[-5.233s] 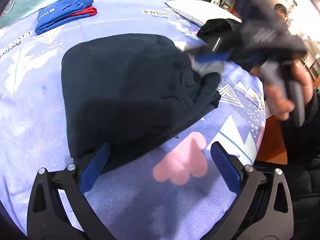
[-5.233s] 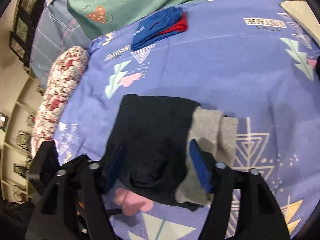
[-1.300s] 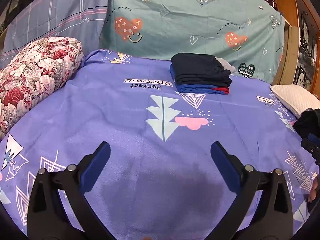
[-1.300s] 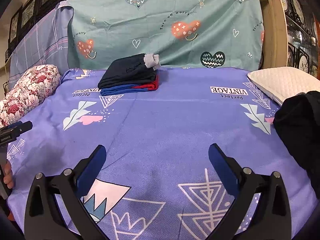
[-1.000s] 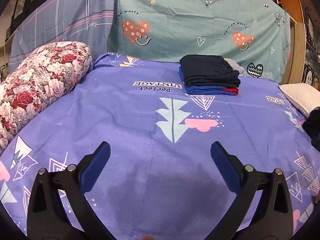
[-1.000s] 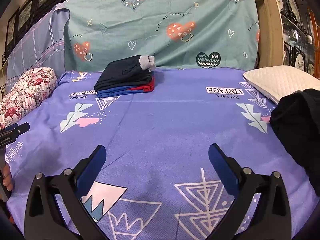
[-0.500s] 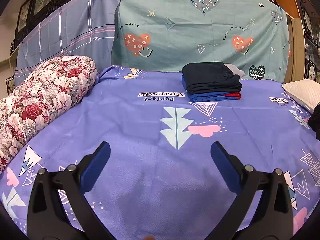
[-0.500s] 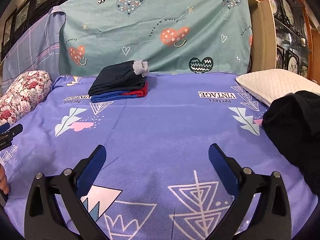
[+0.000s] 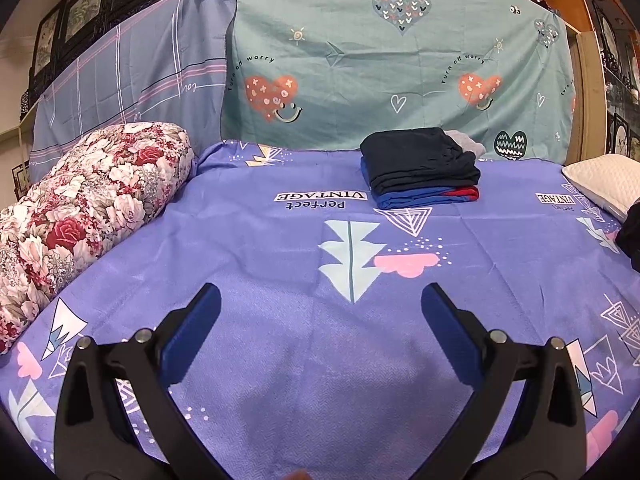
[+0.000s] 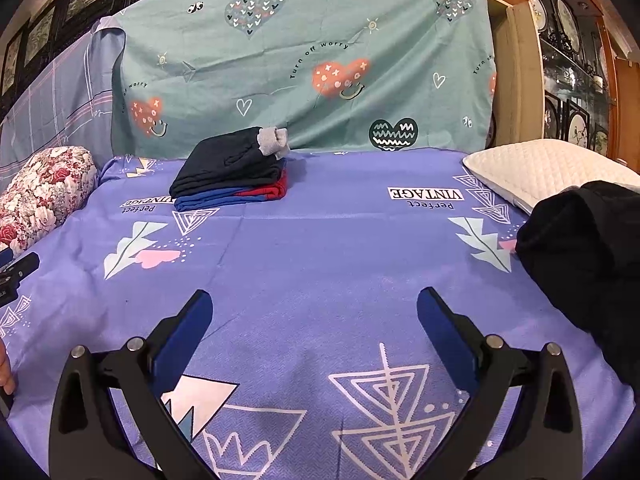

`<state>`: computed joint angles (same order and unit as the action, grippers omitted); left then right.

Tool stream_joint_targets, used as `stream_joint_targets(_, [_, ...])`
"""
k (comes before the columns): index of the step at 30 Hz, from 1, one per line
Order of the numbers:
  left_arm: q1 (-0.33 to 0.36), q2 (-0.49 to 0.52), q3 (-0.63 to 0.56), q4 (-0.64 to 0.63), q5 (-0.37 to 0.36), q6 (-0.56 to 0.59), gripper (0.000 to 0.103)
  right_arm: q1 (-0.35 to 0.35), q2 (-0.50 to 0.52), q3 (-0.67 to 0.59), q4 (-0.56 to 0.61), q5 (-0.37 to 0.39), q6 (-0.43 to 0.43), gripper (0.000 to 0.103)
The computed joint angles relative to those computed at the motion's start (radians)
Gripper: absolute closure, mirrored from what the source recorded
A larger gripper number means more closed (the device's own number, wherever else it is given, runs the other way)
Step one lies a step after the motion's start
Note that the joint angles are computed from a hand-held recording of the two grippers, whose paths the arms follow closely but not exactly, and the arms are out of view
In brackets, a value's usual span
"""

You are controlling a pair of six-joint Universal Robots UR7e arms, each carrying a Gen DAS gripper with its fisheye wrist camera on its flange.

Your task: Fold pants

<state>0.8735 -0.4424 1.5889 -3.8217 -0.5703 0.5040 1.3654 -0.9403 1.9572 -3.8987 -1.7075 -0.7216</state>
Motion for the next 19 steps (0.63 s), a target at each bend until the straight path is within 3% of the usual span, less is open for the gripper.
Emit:
stream_joint_targets(6, [0.002,-0.002,0.008,-0.046,-0.027,0.020,0.002,0.001,0.000,-0.001,0.003,-0.005,0.001,0.001])
stream_joint_targets(19, [-0.001,0.001,0.007,-0.049,-0.013,0.020,0.002,0.001,0.000,-0.002,0.007,-0.005,0.001,0.001])
